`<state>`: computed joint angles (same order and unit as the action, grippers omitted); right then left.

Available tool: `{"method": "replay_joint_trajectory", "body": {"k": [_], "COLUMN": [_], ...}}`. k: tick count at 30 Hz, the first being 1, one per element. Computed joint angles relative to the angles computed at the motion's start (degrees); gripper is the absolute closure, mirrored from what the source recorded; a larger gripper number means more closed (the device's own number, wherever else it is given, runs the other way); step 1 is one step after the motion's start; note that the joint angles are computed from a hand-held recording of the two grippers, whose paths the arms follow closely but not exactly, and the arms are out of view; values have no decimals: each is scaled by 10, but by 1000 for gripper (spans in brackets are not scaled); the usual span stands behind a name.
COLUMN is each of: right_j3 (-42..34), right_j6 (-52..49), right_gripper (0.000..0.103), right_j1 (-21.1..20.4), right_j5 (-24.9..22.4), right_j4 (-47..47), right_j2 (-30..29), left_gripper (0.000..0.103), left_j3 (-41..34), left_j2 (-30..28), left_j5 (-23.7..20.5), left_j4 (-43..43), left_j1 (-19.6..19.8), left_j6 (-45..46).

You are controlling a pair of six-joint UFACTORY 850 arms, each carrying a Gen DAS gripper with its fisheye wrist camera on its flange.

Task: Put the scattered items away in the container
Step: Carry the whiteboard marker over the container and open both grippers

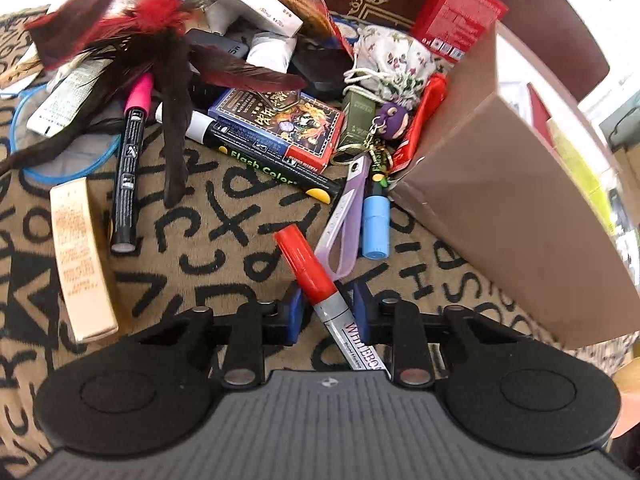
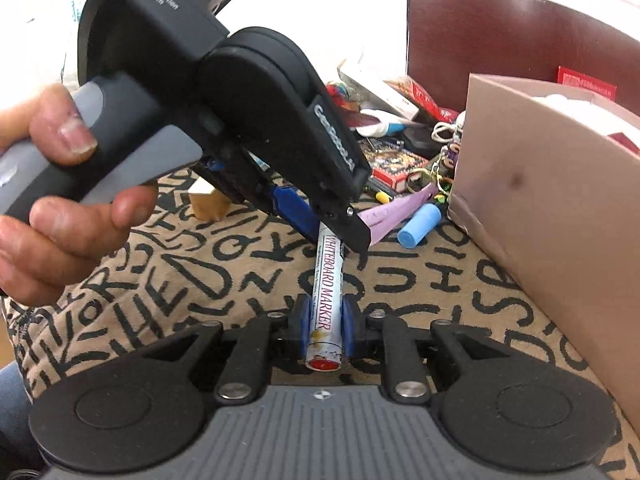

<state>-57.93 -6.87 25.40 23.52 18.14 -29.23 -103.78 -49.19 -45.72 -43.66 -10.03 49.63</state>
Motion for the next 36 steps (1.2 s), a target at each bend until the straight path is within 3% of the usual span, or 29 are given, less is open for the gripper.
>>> {"method": "replay_joint_trajectory", "body": {"k": [8, 14, 25, 30, 36], "right_j3": [13, 25, 50, 33, 11], "right_j6": [-50, -132, -244, -276, -322], "right_gripper": [86, 86, 87, 87, 87], "right_j1": [10, 0, -80, -115, -138], "right_j5": [35, 65, 87, 85, 65], "right_j4": [56, 126, 241, 276, 321], "right_j2": [31, 76, 140, 126, 104], "left_gripper": [76, 76, 76, 76, 69], "left_j3": [67, 71, -47, -73, -43], "left_j2": [62, 92, 36, 10, 20], "left_j5": [36, 19, 16, 59, 160], "left_j4": [-88, -146, -168, -178, -212], "left_j1": [9, 2, -98, -135, -164], "left_j6": [133, 197, 209, 215, 293]}}
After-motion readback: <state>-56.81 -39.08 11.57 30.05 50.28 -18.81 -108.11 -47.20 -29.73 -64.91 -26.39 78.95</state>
